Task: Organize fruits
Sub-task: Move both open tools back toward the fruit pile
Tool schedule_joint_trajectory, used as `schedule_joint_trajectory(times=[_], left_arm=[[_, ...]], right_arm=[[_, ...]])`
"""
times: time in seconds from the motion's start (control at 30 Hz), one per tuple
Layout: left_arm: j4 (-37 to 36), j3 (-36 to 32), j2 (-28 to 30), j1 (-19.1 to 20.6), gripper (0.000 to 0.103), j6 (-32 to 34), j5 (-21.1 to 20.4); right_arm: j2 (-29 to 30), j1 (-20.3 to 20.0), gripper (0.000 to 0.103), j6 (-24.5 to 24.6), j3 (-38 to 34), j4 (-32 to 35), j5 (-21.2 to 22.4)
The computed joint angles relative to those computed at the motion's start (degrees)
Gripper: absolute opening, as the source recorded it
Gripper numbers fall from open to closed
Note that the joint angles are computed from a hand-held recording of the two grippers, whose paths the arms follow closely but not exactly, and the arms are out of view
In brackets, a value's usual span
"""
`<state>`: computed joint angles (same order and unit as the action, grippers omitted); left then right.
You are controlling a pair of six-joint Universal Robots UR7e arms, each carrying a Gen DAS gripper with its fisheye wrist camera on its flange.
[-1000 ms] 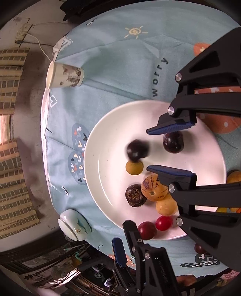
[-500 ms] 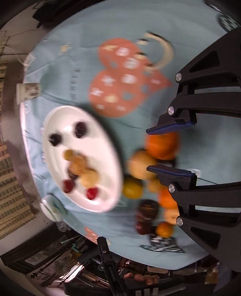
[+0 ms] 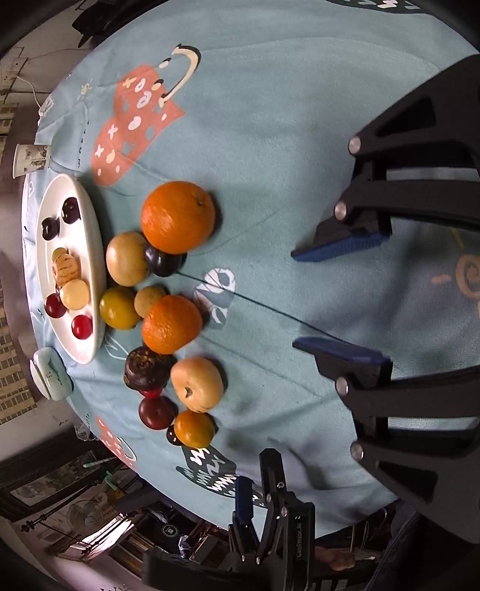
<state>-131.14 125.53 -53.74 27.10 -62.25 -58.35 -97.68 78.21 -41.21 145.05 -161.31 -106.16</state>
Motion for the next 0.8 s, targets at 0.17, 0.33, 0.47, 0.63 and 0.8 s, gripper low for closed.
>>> schedule_joint_trajectory(times=[0.17, 0.33, 0.47, 0.63, 0.8], left_arm=[[1.02, 1.26, -1.24, -0.55, 0.083, -2.49, -0.52], [2.81, 2.45, -3.57, -1.14, 0.083, -4.84, 0.92], [4.85, 3.83, -6.31, -0.99, 0.083, -6.70, 0.79], [4.80, 5.24, -8.44, -1.19, 0.083, -7.61, 0.72], [4.00, 4.39, -8.37, -0.30, 0.083, -7.12, 2.09]], right_arm=[[1.36, 1.44, 0.063, -3.03, 2.33, -5.97, -2.14], [1.15, 2.85, 0.063, -1.80, 1.35, -3.16, -2.12], [3.60, 6.64, 0.063, -2.84, -0.56, -0.91, 0.87], [15.07, 10.59, 0.063, 0.61, -5.04, -6.19, -3.10], [19.66, 11.49, 0.046, 0.43, -7.30, -7.40, -4.19]])
